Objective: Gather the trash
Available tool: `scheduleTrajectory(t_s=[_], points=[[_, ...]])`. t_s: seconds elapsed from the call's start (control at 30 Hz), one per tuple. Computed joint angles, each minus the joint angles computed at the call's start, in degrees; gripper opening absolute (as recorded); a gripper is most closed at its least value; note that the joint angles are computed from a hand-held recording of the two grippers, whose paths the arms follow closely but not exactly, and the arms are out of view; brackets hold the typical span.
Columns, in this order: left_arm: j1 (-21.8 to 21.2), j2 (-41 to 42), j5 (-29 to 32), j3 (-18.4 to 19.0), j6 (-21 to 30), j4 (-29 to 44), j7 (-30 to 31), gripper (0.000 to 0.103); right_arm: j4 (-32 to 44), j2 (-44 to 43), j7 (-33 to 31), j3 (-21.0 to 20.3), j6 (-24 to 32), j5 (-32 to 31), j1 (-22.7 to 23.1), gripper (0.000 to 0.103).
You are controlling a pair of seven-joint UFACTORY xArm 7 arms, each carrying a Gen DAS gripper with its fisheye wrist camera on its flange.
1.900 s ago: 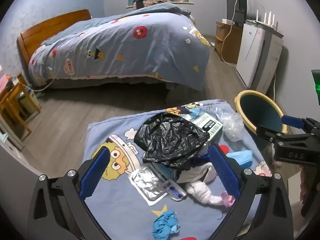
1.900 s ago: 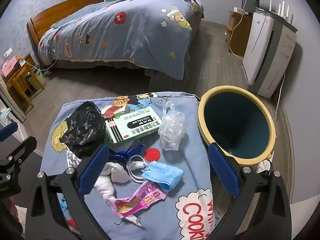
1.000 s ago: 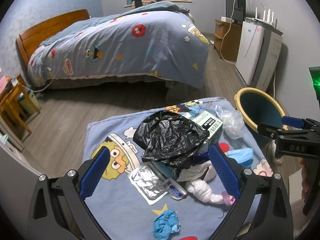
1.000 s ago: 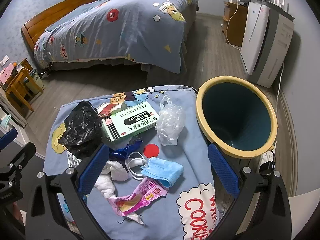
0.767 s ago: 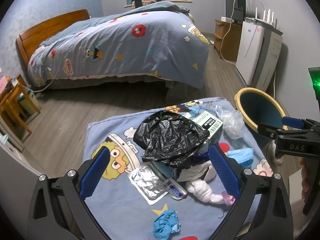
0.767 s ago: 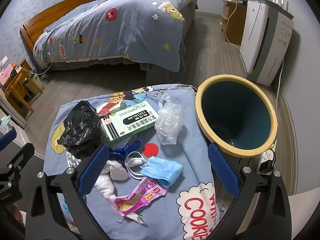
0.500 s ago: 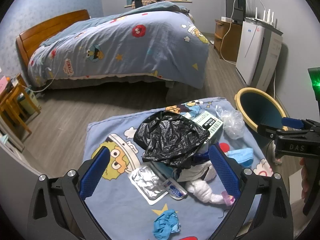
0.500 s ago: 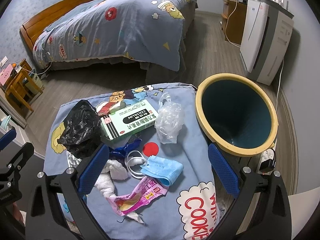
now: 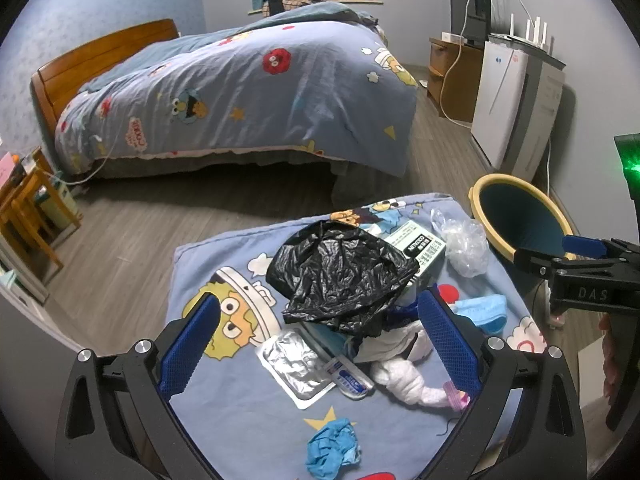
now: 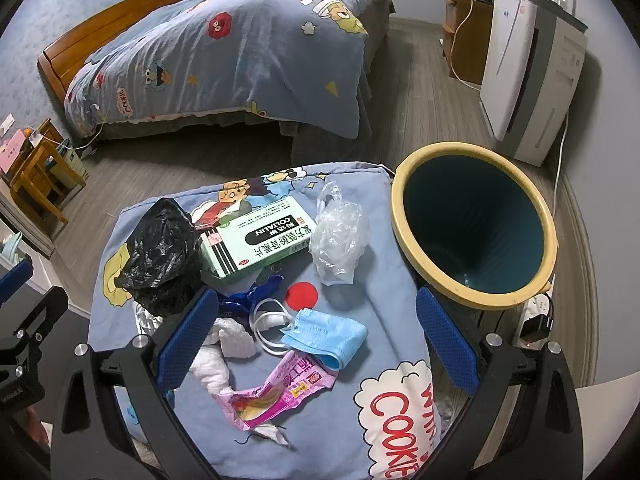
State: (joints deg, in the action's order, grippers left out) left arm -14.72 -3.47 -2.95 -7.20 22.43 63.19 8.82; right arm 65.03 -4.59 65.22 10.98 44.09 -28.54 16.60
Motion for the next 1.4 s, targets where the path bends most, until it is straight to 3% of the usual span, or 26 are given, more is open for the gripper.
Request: scheduleTrajectory(t_s=[0.87, 1.07, 1.13, 1.23, 1.4], points=[[-0.18, -0.10, -1.63, 0.13, 0.56, -0.19, 1.42, 0.098, 0.83, 0.57, -1.10, -0.29, 1.93, 2.00, -0.15, 0.098], [-0.48, 0.73, -0.65, -0.20, -0.18, 0.57, 2.63, 0.098, 1.66, 1.47, -4.16, -0.97, 1.31, 1.92, -0.18, 0.097], [-0.77, 1.73, -3.43, -0.06, 0.19, 1.97, 5.28, 0.098, 2.59, 2.26, -6.15, -1.52, 1.41, 2.42, -0.50, 0.097], [-0.72, 3.90, -3.63, -0.20, 0.33, 4.18, 5.24, 0.098, 3.73, 2.99, -4.53, -1.99, 1.89, -1.34, -1.05, 0.097], [-0.88, 7.82, -2.35, -0.89, 0.98, 7.07, 4.54, 0.098, 4.55, 5.25, -11.82, -4.25, -0.49, 7.12, -2.76, 0.097]])
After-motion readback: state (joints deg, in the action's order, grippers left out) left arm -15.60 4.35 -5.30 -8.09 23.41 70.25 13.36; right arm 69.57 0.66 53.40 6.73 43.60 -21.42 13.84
